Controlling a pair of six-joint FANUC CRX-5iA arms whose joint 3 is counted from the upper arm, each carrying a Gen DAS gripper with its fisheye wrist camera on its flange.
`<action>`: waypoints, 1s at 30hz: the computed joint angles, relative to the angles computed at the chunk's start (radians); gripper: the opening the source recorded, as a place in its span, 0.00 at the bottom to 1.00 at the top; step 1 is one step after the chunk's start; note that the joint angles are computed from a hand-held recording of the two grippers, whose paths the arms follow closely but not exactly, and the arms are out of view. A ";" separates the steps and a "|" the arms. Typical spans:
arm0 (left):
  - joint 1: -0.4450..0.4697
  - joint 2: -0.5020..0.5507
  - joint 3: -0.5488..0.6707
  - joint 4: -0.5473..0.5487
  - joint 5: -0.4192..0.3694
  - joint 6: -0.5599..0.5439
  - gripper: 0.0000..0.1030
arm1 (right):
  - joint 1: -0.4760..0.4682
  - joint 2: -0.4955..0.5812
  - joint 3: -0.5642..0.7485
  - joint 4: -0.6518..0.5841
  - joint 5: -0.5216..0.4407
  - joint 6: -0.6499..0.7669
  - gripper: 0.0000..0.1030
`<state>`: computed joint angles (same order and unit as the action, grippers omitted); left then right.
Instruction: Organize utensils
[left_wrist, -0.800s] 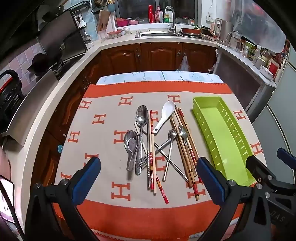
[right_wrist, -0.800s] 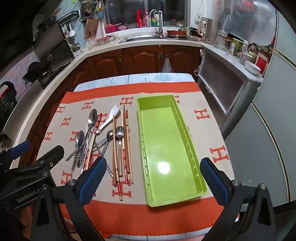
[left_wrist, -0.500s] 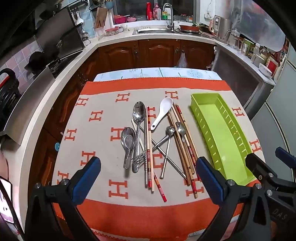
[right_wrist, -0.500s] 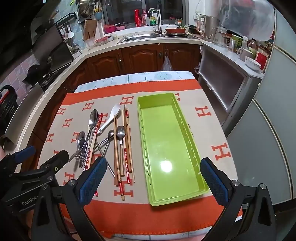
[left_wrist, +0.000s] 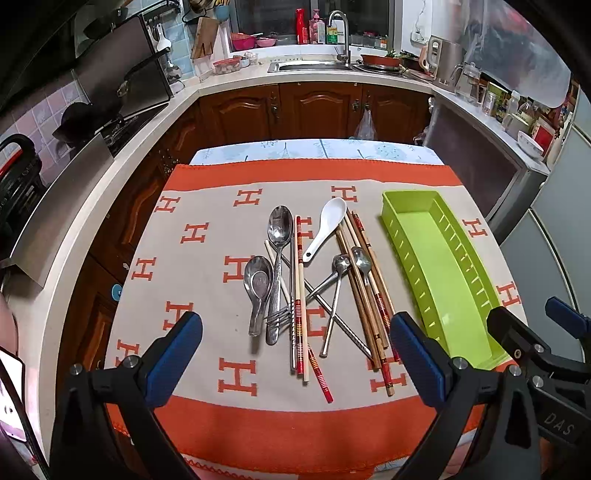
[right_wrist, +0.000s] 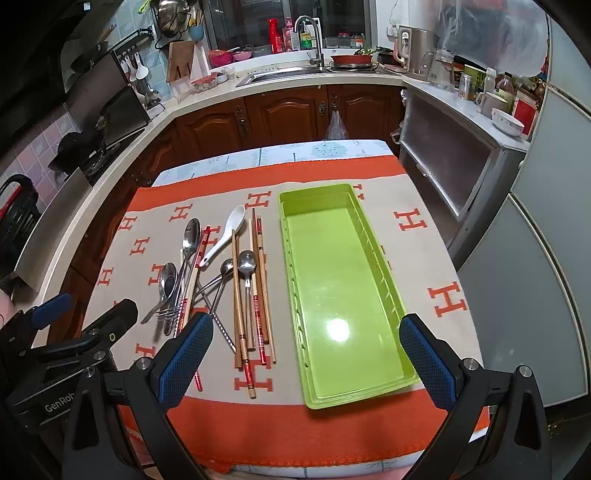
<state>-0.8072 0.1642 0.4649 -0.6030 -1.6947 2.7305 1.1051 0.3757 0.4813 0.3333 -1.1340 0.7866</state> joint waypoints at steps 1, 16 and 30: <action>0.002 -0.002 0.000 0.003 0.001 0.000 0.97 | -0.001 0.000 0.003 -0.007 -0.001 0.001 0.99; 0.022 -0.008 -0.012 0.033 0.015 -0.005 0.97 | -0.013 0.006 0.029 -0.083 0.006 0.042 0.87; 0.029 -0.011 -0.021 0.044 0.018 -0.004 0.97 | -0.023 0.024 0.047 -0.107 -0.017 0.050 0.87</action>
<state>-0.7784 0.1532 0.4441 -0.5586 -1.6762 2.7261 1.0821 0.3995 0.5280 0.2262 -1.1507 0.8368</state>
